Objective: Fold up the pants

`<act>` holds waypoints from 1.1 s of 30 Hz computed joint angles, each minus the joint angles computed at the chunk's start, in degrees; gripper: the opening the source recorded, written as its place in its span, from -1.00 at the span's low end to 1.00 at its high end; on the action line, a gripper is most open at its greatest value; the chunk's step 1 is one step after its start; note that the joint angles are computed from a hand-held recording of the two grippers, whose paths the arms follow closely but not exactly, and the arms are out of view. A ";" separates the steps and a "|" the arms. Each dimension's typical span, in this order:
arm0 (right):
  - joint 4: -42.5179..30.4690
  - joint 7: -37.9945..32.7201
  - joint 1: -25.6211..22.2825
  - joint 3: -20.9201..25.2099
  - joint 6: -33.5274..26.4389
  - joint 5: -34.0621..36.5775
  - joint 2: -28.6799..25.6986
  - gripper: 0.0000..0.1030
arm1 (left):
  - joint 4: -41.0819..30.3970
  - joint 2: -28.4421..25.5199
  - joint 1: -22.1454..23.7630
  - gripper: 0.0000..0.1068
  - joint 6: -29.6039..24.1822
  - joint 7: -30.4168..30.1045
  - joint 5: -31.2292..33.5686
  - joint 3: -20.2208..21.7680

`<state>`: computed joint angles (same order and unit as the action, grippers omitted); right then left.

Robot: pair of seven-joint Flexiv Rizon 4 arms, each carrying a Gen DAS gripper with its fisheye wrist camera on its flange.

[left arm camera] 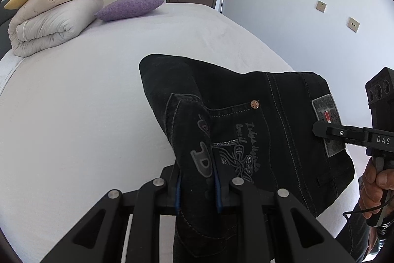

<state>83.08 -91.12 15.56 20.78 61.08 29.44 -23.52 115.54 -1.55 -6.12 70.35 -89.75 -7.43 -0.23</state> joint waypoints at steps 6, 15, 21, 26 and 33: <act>-8.47 -0.69 -2.57 -1.04 -5.68 0.08 -7.39 -0.67 | -4.87 -8.39 1.60 -0.60 -0.29 5.01 -7.00 -1.12; -9.10 -5.65 -9.52 2.91 -6.50 6.27 -13.94 -0.49 | -2.19 -12.25 1.96 -0.06 4.93 3.78 -9.08 -1.51; -4.97 -8.72 -10.75 2.53 -3.45 9.75 -11.26 -0.34 | 0.90 -10.34 1.68 -0.02 8.69 3.41 -10.54 -1.56; 3.21 -4.14 -7.99 1.25 4.76 9.83 -5.56 -0.13 | 4.88 -4.74 0.08 0.40 13.68 -4.87 -1.35 1.15; 22.21 4.77 -0.12 -3.30 25.45 0.80 8.96 -0.10 | -2.52 9.47 -4.32 0.93 2.56 -51.43 58.94 3.84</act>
